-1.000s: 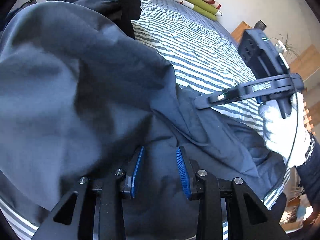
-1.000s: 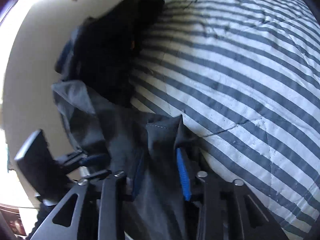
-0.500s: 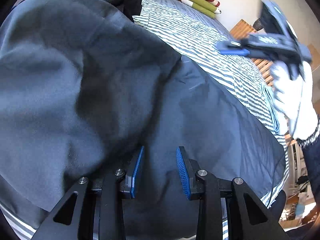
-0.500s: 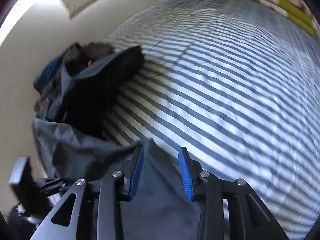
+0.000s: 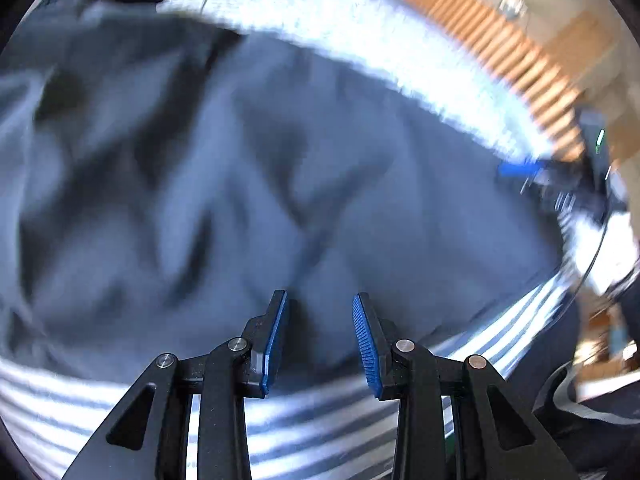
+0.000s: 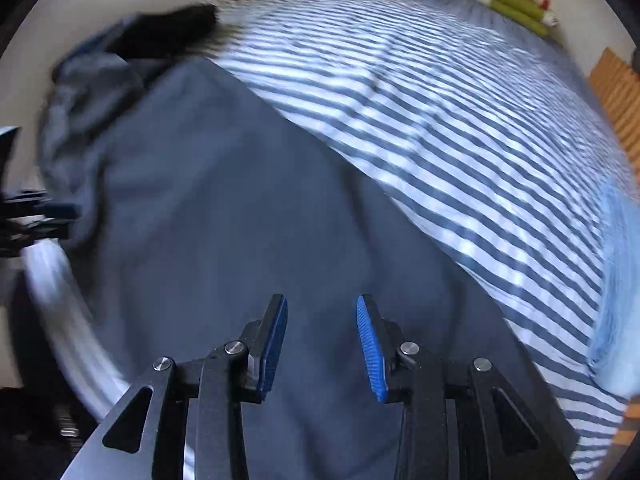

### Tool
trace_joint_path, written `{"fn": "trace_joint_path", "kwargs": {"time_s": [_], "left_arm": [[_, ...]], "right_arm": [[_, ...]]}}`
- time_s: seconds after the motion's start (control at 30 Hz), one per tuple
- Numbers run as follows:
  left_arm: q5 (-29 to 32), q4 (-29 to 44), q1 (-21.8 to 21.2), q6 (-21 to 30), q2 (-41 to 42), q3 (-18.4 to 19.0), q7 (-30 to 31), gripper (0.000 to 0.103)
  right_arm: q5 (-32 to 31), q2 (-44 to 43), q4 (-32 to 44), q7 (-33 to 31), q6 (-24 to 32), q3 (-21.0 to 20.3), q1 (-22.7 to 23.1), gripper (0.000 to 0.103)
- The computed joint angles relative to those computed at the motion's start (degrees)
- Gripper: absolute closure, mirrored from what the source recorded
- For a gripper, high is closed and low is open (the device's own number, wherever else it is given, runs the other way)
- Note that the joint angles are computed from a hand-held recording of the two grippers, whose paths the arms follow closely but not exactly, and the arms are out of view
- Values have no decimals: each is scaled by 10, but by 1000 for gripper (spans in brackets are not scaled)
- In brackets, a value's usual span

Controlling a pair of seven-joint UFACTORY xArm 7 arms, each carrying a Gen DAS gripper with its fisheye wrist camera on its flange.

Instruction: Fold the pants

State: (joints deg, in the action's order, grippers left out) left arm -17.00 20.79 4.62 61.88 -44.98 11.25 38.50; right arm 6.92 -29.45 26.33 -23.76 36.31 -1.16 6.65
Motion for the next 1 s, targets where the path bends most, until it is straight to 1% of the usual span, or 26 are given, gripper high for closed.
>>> {"fn": "trace_joint_path", "kwargs": {"time_s": [0.03,0.07,0.1,0.13,0.17,0.2,0.23,0.27,0.3,0.37,0.4,0.43,0.5,0.53,0.57,0.6,0.63,0.67,0.7,0.73,0.8,0.83,0.87,0.9,1.0], "left_arm": [[29,-19,11,-11,-13,-19,-4,70],[34,-30,15,-13,-34,-15,1,68],[40,-25,22,4,-34,-16,-13,68],[42,-17,30,16,-36,-19,-34,68],[38,-13,32,24,-48,-14,-44,68],[32,-11,30,29,-68,-11,-49,68],[30,-10,25,30,-87,-16,-55,68],[22,-7,15,34,-105,-20,-61,68],[13,-5,2,40,-115,-21,-65,68],[-5,-6,-30,43,-138,-37,-75,68],[-13,-10,-50,37,-145,-50,-80,67],[-23,-13,-71,32,-145,-60,-86,67],[-47,-21,-109,26,-143,-70,-101,67],[-59,-25,-128,14,-134,-78,-108,67],[-66,-29,-144,10,-134,-88,-117,67],[-71,-30,-159,4,-129,-93,-123,67],[-73,-33,-172,12,-138,-98,-132,67],[-80,-36,-188,9,-141,-108,-141,67],[-94,-42,-210,-16,-130,-126,-152,67],[-104,-45,-232,-27,-131,-137,-161,67],[-105,-43,-260,-25,-135,-138,-171,67],[-110,-42,-275,-29,-130,-143,-177,66],[-114,-41,-288,-39,-123,-152,-185,61],[-114,-40,-300,-50,-115,-162,-192,60],[-104,-30,-344,-96,-80,-191,-195,60]], "right_arm": [[-20,9,-5,17,-18,17,-29,70],[-15,23,5,20,-11,10,-50,70],[13,39,28,26,19,-20,-58,70],[59,35,45,9,50,-75,-49,70],[86,24,53,-5,67,-106,-52,70],[110,-4,63,-18,92,-140,-74,70],[111,-19,70,-26,102,-150,-105,70],[98,-31,72,-24,105,-147,-131,70],[68,-47,73,-23,103,-147,-168,70],[6,-64,72,-14,96,-143,-237,69],[-14,-60,82,-18,107,-160,-268,67],[-16,-44,90,-29,111,-179,-279,64],[-25,-26,98,-44,120,-207,-316,64],[-29,-13,101,-51,123,-218,-334,64],[-22,-2,104,-64,133,-233,-346,64],[-12,3,102,-72,142,-240,-354,64],[3,13,102,-74,151,-243,-359,64],[21,15,99,-84,165,-250,-361,64],[34,17,97,-100,177,-254,-362,64],[32,10,88,-110,181,-246,-367,64],[13,-8,64,-114,168,-216,-376,64],[-2,-13,55,-104,160,-199,-381,64],[-13,-12,49,-92,153,-185,-383,64],[-25,-10,44,-78,148,-172,-383,65],[-40,-9,37,-64,145,-160,-376,82]]}}
